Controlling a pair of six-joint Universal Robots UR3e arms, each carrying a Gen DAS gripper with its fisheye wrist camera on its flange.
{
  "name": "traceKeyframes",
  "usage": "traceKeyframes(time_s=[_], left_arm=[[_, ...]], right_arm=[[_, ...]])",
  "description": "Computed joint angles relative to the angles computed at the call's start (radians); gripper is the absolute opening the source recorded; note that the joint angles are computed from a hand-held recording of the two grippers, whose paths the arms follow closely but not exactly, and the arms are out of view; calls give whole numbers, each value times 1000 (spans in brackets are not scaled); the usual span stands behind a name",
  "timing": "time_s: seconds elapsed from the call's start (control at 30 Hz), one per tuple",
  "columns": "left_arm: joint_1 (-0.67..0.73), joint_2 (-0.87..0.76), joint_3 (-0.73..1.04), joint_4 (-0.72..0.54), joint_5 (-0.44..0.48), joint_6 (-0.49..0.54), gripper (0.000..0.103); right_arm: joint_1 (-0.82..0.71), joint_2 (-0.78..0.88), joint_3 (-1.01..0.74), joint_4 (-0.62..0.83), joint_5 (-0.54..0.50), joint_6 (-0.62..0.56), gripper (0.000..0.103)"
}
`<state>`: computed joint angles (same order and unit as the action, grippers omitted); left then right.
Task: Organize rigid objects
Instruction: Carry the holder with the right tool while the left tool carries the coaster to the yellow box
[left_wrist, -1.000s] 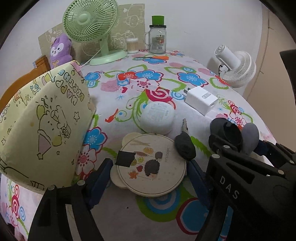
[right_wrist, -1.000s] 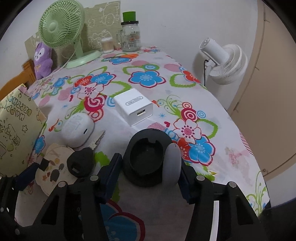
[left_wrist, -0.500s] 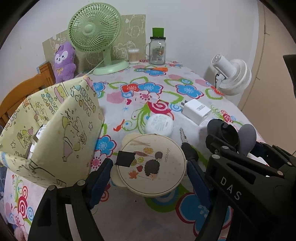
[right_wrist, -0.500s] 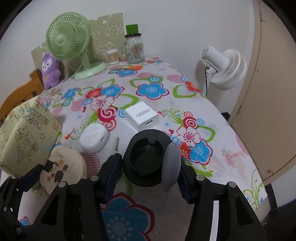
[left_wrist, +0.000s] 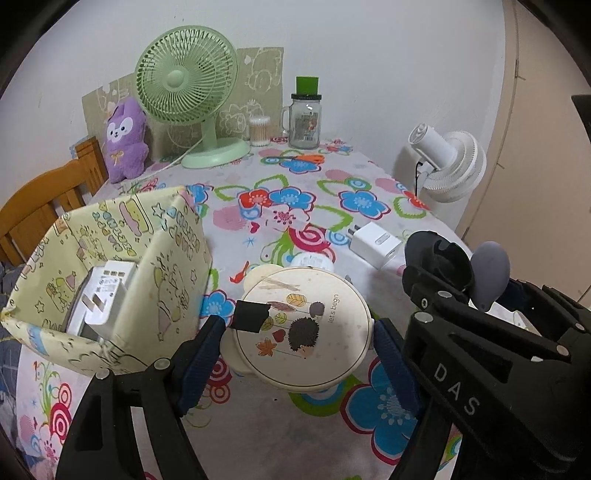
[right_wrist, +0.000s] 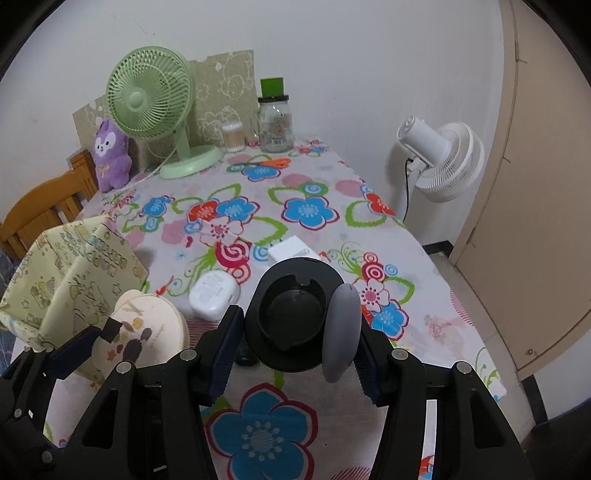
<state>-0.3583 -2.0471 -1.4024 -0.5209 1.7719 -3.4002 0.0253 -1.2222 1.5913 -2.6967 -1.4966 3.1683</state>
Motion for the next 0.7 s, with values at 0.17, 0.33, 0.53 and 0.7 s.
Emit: traceKeyframes(time_s=[0.17, 0.33, 0.53, 0.7], left_arm=[[4, 30, -13, 6, 0, 16, 83], [14, 43, -14, -1, -14, 23, 83], [18, 55, -6, -4, -7, 35, 83], [28, 62, 20, -19, -12, 48, 83]], right_arm=[[12, -26, -8, 10, -13, 12, 59], [17, -35, -19, 21, -11, 21, 59], [23, -36, -49, 40, -9, 26, 59], [28, -34, -88, 59, -7, 33, 59]])
